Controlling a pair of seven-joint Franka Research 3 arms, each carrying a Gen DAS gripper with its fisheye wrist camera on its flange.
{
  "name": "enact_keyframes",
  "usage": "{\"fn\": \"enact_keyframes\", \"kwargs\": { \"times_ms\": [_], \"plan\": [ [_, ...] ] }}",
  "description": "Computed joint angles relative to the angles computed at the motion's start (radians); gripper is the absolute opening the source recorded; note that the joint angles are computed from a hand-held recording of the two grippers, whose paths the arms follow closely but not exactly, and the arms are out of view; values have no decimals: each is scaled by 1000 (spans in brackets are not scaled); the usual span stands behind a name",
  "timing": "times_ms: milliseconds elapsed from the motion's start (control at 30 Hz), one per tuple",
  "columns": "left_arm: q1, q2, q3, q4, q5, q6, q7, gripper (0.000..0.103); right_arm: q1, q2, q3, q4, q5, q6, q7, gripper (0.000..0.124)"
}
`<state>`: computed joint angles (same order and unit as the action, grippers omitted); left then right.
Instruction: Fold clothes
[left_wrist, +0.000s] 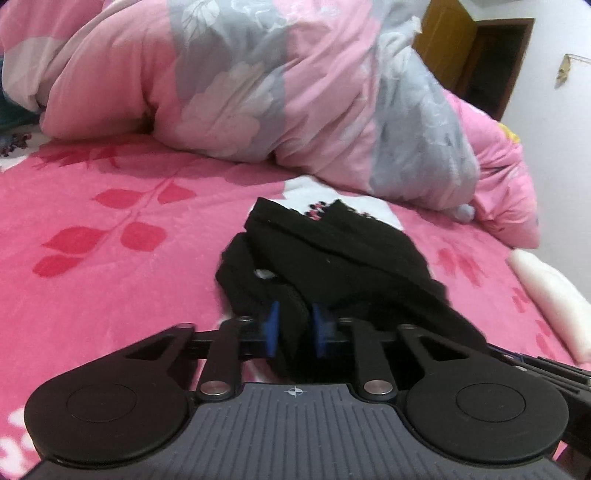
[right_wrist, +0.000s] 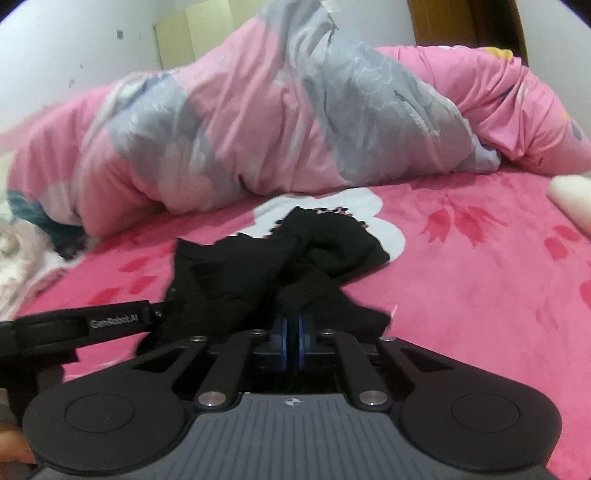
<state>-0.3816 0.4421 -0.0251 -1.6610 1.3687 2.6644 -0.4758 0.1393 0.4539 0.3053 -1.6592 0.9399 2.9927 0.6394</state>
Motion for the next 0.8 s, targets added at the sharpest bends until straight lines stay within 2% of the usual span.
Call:
{"fn": "enact_keyframes", "kwargs": {
  "times_ms": [67,167,333,400,500,600,633,667,733,800],
  "plan": [
    [-12,-43,4,-46,56,15,-58,9,-57,-55,60,-57,94,-7,-98,5],
    [-15,-119,-17,-125,164,27,-162,2,-100,-161,85,-153,246,-60,-223,5],
    [0,-231,-87,-242,298,9,-274,2,-110,-342,29,-328,353,-225,-251,4],
    [17,-253,-116,-269,308,2,-275,2,-91,-383,1,-372,347,-238,-237,4],
    [57,-237,-131,-263,257,35,-243,4,-56,-405,-37,-394,307,-229,-214,5],
    [87,-205,-126,-246,176,68,-201,9,-14,-367,-71,-338,274,-208,-192,9],
    [95,-191,-121,-238,141,77,-184,15,0,-352,-81,-315,271,-200,-189,15],
    [101,-178,-115,-232,117,92,-181,27,13,-327,-88,-277,301,-193,-217,28],
    [108,-147,-95,-210,106,128,-215,44,45,-259,-102,-188,316,-176,-250,49],
    [112,-111,-76,-179,93,154,-218,46,76,-181,-112,-90,290,-166,-254,50]
  ]
}}
